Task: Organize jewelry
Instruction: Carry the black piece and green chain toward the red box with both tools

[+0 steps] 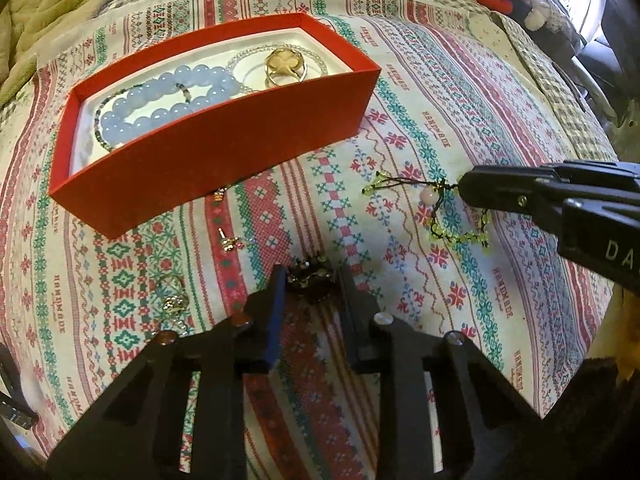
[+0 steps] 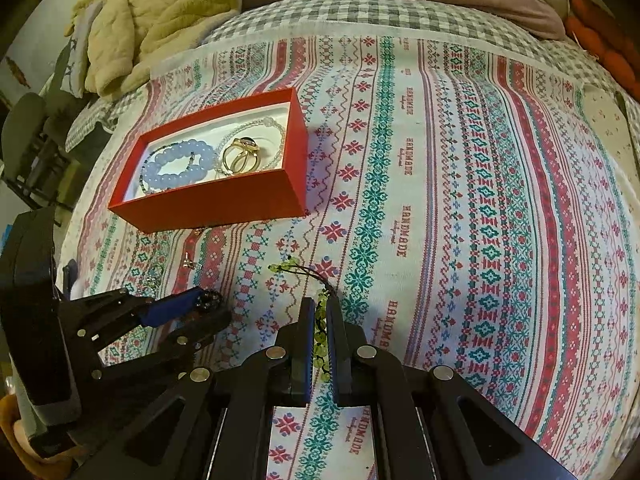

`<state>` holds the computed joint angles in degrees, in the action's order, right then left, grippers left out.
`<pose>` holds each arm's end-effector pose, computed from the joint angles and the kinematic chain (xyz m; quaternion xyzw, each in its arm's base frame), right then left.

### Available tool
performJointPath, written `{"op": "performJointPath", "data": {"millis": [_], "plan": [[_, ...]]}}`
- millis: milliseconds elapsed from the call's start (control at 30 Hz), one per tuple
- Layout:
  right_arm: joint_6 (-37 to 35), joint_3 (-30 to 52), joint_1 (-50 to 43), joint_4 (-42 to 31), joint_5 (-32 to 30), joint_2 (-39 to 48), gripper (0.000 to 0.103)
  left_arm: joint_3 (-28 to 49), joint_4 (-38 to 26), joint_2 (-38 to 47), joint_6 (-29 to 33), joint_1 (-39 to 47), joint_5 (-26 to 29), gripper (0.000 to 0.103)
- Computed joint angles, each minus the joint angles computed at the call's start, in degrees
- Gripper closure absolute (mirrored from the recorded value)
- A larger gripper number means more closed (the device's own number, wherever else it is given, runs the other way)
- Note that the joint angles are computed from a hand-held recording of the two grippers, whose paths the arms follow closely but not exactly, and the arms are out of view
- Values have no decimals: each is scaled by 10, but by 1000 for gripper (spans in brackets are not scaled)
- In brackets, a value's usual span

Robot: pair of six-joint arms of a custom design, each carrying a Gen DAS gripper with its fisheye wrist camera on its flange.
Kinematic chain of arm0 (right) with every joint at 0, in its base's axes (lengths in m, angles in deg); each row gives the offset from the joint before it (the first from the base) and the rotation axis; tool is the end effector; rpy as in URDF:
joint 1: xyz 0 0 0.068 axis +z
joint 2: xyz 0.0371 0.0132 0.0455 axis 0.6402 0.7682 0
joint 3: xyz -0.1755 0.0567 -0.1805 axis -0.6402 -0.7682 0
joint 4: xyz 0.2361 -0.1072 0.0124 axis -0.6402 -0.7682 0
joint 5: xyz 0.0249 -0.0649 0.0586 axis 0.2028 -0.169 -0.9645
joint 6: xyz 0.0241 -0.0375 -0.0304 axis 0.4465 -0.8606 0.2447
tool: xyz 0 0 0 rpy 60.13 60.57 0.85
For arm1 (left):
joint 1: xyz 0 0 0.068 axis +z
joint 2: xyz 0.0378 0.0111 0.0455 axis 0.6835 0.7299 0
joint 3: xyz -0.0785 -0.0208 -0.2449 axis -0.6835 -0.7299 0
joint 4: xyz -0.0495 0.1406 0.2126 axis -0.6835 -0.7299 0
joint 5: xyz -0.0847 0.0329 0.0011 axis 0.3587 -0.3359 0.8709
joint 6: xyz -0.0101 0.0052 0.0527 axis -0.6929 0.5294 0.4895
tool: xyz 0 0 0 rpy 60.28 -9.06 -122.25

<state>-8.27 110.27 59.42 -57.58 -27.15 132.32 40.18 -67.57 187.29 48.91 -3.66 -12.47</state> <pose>0.2679 0.0988 0.1805 -0.0751 0.9712 0.1022 0.2018 0.2553 -0.2650 0.1460 0.1453 0.9617 -0.0850 0.2163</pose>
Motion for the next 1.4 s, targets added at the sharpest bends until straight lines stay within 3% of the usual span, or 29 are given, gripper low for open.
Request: {"op": "performJointPath", "data": {"millis": [767, 1100, 1400], "plan": [[33, 64, 47, -6, 4, -38, 97, -61, 3, -147, 12, 73, 19, 76], [69, 104, 60, 24, -4, -27, 97, -53, 12, -172, 11, 127, 52, 76], [90, 137, 78, 70, -15, 13, 97, -38, 39, -142, 13, 163, 77, 76]]}}
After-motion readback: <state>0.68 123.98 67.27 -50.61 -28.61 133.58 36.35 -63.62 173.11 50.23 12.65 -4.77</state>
